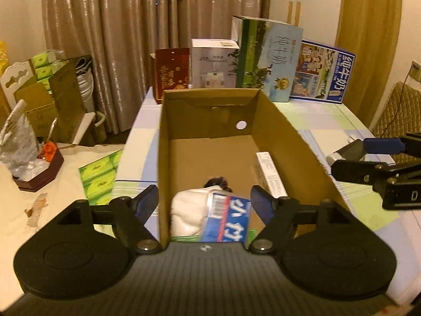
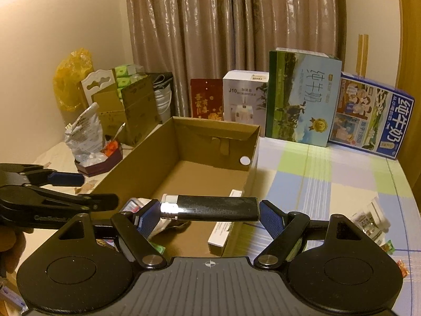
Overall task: Organize objects
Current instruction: 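Open both tools to drop the lighter and toothpick box inside, then move both tools back over the table toward the candies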
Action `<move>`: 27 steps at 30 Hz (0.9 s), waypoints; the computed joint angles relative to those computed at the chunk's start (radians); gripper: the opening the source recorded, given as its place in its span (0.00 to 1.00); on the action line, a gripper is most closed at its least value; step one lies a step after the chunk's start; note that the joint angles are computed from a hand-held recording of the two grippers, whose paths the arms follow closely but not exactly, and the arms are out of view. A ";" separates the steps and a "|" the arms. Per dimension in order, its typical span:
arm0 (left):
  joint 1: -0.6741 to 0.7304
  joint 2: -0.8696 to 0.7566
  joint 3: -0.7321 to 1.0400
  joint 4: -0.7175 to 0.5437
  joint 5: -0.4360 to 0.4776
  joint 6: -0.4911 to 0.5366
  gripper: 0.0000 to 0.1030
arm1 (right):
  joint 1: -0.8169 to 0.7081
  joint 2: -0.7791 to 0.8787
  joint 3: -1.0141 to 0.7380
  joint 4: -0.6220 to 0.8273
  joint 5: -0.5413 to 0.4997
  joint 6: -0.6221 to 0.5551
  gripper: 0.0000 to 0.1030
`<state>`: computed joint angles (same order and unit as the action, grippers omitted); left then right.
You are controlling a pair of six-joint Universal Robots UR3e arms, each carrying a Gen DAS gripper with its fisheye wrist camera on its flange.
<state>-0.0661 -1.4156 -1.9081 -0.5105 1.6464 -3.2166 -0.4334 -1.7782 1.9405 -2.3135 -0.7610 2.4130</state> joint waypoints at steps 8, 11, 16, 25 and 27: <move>0.040 0.087 -0.060 -0.008 -0.013 0.001 0.71 | 0.028 0.024 -0.031 0.027 0.009 0.031 0.76; 0.049 0.106 -0.079 -0.004 -0.016 0.001 0.71 | 0.042 0.043 -0.051 0.039 0.024 0.050 0.76; 0.063 0.134 -0.108 -0.003 -0.019 -0.003 0.71 | 0.031 0.084 -0.097 0.070 0.086 0.093 0.89; 0.027 0.158 -0.125 -0.003 0.008 -0.049 0.71 | -0.068 0.018 -0.100 0.220 0.110 -0.022 0.89; 0.003 0.155 -0.114 -0.008 0.023 -0.064 0.71 | -0.103 -0.008 -0.092 0.270 0.116 -0.072 0.89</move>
<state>-0.0633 -1.2602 -2.0221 -0.5181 1.6698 -3.2806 -0.5367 -1.7860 1.8483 -2.0433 -0.6452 2.3411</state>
